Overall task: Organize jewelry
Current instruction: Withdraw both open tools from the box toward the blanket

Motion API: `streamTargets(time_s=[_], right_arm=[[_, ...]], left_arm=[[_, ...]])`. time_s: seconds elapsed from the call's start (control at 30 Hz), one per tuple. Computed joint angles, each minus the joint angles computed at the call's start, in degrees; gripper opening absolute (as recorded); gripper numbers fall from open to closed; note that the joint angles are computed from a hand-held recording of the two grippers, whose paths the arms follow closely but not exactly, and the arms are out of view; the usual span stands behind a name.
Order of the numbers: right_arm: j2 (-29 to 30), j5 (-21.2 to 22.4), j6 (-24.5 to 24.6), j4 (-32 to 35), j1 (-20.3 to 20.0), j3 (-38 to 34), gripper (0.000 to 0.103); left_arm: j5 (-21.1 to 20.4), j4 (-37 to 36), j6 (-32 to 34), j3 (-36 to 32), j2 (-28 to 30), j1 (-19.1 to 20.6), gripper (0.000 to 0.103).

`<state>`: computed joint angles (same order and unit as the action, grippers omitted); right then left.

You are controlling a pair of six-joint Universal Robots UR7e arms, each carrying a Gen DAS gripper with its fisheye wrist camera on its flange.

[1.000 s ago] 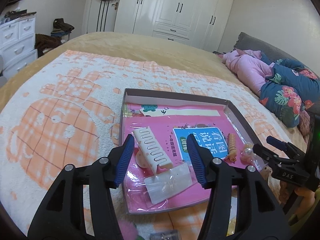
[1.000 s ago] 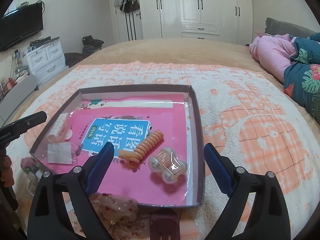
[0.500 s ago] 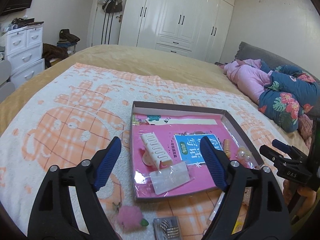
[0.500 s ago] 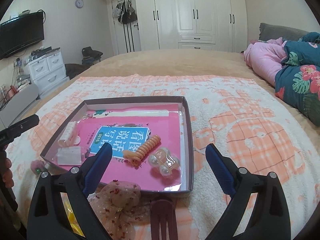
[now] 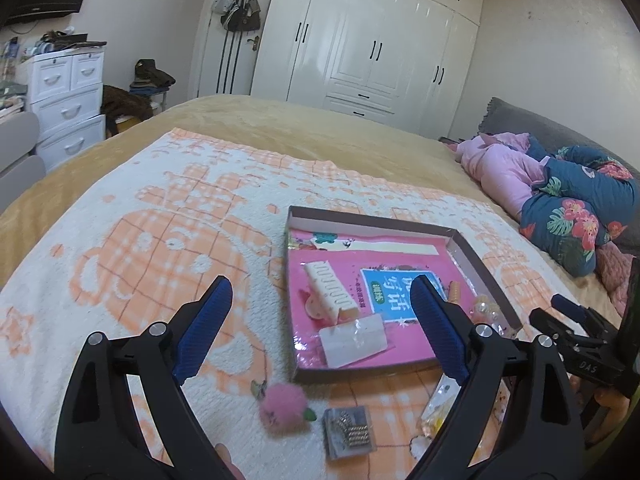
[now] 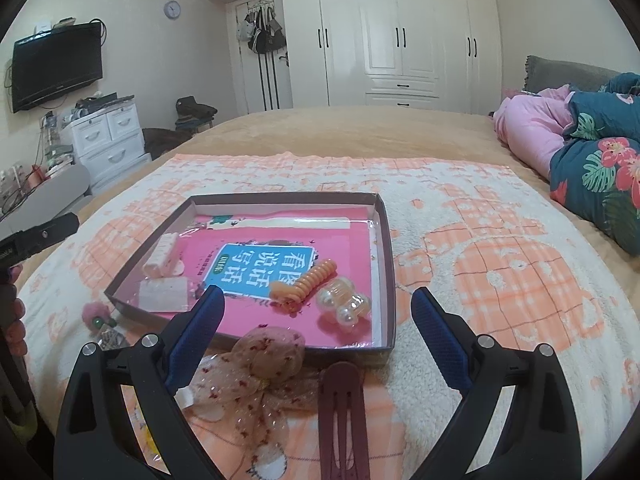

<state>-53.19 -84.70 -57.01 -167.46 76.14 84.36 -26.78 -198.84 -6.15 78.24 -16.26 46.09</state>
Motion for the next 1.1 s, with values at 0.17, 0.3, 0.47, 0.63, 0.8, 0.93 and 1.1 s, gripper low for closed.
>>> streamTargets(time_s=[0.17,0.3,0.47,0.63,0.8,0.93,1.1], right_arm=[[-1.3,0.5,-0.9,-0.3,-0.4,1.8,0.092],[-2.5,0.7,-1.7,-0.7,-0.8,3.6,0.092],[-3.8,1.0,-2.5,-0.4,-1.2,5.3,0.092],[-5.2,1.3,-4.1,-0.8,-1.7,7.8,0.092],[-6.3,1.2,-5.6,-0.5,-2.0,10.0,0.092],[-7.2,1.1,-7.5,-0.4,-2.2,11.9,0.092],[-8.1,1.1,-9.0,-0.2,-2.3,14.0,0.092]], left_arm=[[0.6,0.4,-2.1,2.1,-0.9,-0.4,0.082],[1.0,0.5,-2.9,3.5,-1.3,-0.8,0.082],[1.7,1.2,-4.2,5.0,-1.7,-1.3,0.082],[2.7,1.4,-4.5,6.0,-1.9,-1.8,0.082],[4.0,2.8,-5.7,7.4,-2.3,-2.2,0.082],[5.0,3.8,-7.3,8.9,-2.8,-2.5,0.082],[6.0,5.9,-9.5,10.2,-3.3,-2.7,0.082]])
